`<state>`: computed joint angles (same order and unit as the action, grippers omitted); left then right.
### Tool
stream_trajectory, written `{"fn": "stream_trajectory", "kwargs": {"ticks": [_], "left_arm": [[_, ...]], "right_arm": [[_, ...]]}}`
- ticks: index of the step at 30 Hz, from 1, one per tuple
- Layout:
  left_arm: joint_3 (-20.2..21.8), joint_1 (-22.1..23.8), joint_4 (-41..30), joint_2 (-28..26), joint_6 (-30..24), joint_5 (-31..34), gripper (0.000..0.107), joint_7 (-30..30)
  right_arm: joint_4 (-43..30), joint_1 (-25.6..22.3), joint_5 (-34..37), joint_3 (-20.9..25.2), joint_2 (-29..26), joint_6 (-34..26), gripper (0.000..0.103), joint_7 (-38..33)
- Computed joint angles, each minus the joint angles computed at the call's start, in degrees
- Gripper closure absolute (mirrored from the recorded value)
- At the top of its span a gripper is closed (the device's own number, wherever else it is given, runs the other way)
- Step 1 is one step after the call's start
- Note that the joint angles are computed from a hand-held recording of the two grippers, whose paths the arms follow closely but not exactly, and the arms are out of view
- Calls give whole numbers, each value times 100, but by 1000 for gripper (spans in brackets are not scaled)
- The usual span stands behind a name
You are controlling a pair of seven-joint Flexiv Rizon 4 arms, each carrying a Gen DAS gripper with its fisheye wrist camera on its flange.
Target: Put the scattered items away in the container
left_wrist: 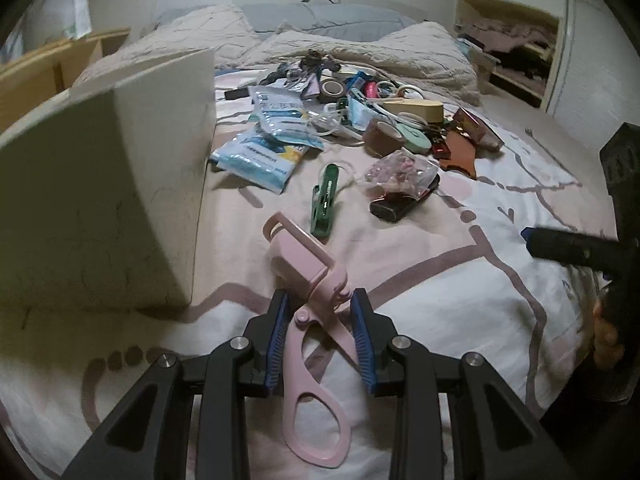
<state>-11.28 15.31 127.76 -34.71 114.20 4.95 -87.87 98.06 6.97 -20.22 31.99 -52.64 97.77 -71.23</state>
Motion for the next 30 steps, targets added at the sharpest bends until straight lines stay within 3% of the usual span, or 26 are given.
{"fn": "stream_trajectory", "kwargs": {"ticks": [1, 3, 5, 9, 11, 21, 23, 24, 28, 30], "left_arm": [[-14, 10, -4, -11, 9, -4, 74, -20], [-94, 103, -4, -56, 53, 37, 74, -80], [-259, 288, -7, -123, 93, 119, 73, -196], [-380, 435, -31, -183, 109, 250, 73, -310], [-381, 449, -35, -191, 115, 285, 73, -335], [-446, 547, -57, -241, 158, 421, 71, -441], [-439, 541, -59, -240, 155, 426, 70, -453], [-437, 540, -60, -240, 154, 430, 70, -456], [-425, 532, -65, -241, 158, 437, 70, -465], [-430, 535, -69, -242, 153, 442, 70, -469]], "right_arm": [[-21, 317, 100, -401, 138, 17, 40, 108], [-173, 546, 162, -642, 150, -10, 49, 215], [-341, 601, 116, -641, 73, -65, 50, 178], [-415, 1790, 160, -2031, 277, 173, 50, 182], [-504, 2170, 158, -2442, 268, 212, 50, 159], [-1246, 2773, 174, -3004, -112, -235, 50, 345], [-1222, 3024, 214, -3343, -136, -204, 50, 466], [-1180, 3165, 245, -3544, -141, -114, 52, 523], [-1026, 3346, 305, -3786, -122, 179, 83, 533], [-909, 3515, 422, -4001, -93, 364, 84, 531]]}}
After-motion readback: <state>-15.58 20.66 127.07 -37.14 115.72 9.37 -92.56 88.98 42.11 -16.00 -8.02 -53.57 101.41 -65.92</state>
